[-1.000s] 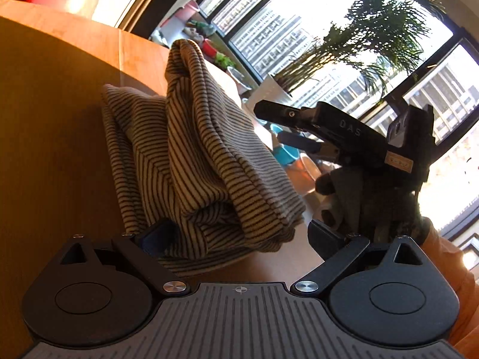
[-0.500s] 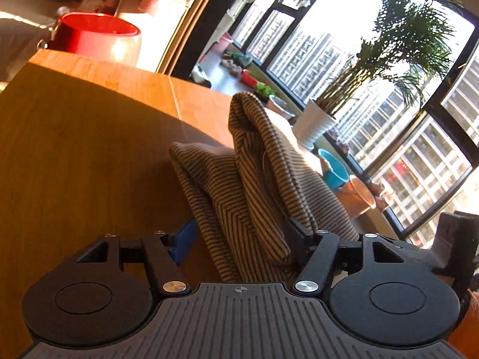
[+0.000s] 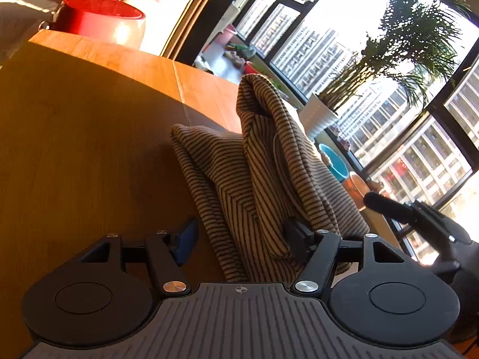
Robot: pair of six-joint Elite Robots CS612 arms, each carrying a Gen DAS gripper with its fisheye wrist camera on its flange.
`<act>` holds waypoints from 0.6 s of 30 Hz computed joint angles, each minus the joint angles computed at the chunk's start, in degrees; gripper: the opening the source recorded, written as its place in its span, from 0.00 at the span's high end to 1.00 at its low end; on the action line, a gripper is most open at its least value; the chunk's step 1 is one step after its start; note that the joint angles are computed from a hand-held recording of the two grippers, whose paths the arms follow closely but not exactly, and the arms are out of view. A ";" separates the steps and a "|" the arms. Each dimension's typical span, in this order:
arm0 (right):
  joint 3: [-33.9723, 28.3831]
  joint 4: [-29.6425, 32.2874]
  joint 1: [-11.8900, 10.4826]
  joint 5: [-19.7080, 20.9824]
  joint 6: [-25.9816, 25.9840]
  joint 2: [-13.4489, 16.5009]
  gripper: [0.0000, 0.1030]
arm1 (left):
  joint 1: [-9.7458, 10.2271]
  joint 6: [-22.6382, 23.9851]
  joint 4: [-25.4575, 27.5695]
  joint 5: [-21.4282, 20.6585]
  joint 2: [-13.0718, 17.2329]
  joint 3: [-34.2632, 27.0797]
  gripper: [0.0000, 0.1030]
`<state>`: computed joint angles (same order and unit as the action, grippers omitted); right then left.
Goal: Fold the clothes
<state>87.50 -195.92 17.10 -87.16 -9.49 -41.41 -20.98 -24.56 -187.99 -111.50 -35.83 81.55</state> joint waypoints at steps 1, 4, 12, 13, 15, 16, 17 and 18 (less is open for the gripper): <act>-0.37 -0.01 0.59 -0.56 -2.32 0.49 0.26 | 0.00 -0.15 -0.53 0.48 -0.24 0.44 0.33; -1.79 -1.14 2.22 -3.07 -7.85 2.15 0.26 | 0.13 -0.32 -1.60 1.36 -0.93 1.69 0.35; -5.10 -1.50 2.82 -7.35 -7.94 4.66 0.56 | 0.39 -1.34 -0.78 -2.26 -0.47 1.28 0.44; -4.66 -1.12 2.29 -5.81 -6.23 4.04 0.65 | 0.51 -1.18 -0.40 -3.78 -0.20 0.99 0.45; -3.92 -0.88 1.06 -3.70 -1.68 2.68 0.69 | 0.54 -1.26 0.43 -6.37 0.48 0.10 0.57; -3.56 -1.39 0.53 -2.76 0.64 2.04 0.70 | 0.55 -1.48 0.79 -7.92 1.02 -0.65 0.58; -3.27 -2.50 -0.25 -0.74 3.87 1.37 0.71 | 0.51 -1.35 0.78 -8.56 1.29 -0.91 0.58; -3.20 -3.20 -0.96 1.66 6.42 0.80 0.73 | 0.47 -1.20 0.76 -9.13 1.56 -1.16 0.58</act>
<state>84.30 -199.12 16.14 -85.50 -3.07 -40.61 -20.50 -25.76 -187.23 -120.63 -34.27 80.39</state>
